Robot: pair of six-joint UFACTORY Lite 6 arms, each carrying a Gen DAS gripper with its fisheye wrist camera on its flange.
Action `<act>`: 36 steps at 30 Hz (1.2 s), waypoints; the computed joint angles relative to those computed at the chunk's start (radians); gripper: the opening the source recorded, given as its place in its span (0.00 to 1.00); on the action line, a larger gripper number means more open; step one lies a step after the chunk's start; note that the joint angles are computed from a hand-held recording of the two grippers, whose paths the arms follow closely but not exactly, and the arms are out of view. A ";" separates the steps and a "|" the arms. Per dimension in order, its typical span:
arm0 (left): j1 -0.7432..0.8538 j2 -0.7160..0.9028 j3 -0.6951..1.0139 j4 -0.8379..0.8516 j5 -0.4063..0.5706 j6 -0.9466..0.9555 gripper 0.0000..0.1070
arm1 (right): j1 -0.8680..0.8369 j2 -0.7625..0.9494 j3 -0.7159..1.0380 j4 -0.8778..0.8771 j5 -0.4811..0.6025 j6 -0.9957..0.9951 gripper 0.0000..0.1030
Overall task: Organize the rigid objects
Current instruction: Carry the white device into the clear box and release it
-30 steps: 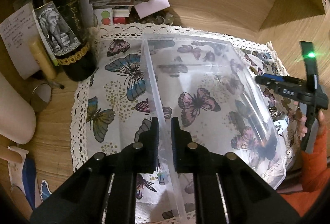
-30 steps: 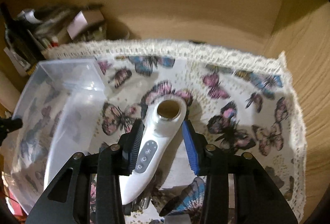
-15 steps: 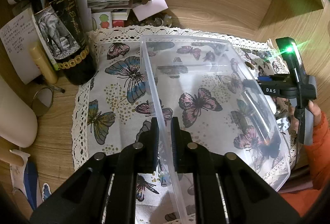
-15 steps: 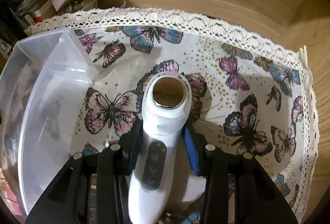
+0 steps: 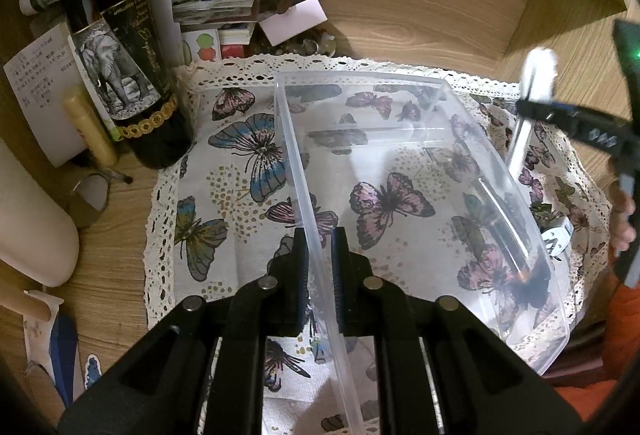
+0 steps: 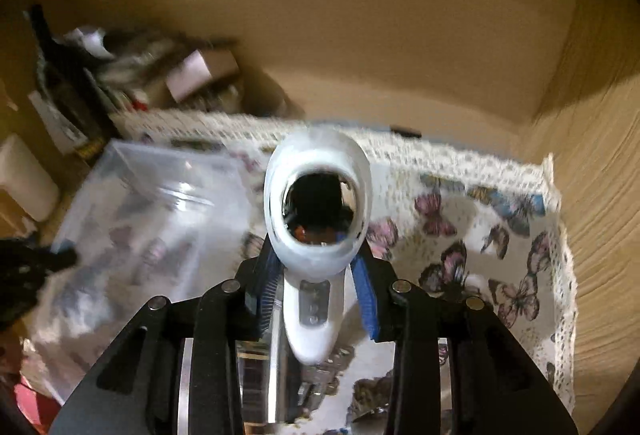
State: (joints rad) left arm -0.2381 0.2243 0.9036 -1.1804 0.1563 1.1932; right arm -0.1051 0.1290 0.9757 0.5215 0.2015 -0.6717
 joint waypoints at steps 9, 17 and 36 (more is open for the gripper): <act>0.004 0.009 0.005 -0.010 0.009 -0.007 0.10 | 0.052 -0.149 -0.034 0.425 0.013 -0.395 0.31; -0.004 0.002 -0.001 -0.005 -0.001 -0.010 0.10 | 0.115 -0.196 -0.058 0.563 0.053 -0.554 0.31; 0.008 0.003 0.000 -0.048 0.014 0.046 0.10 | 0.216 0.172 0.117 0.197 0.028 -0.277 0.31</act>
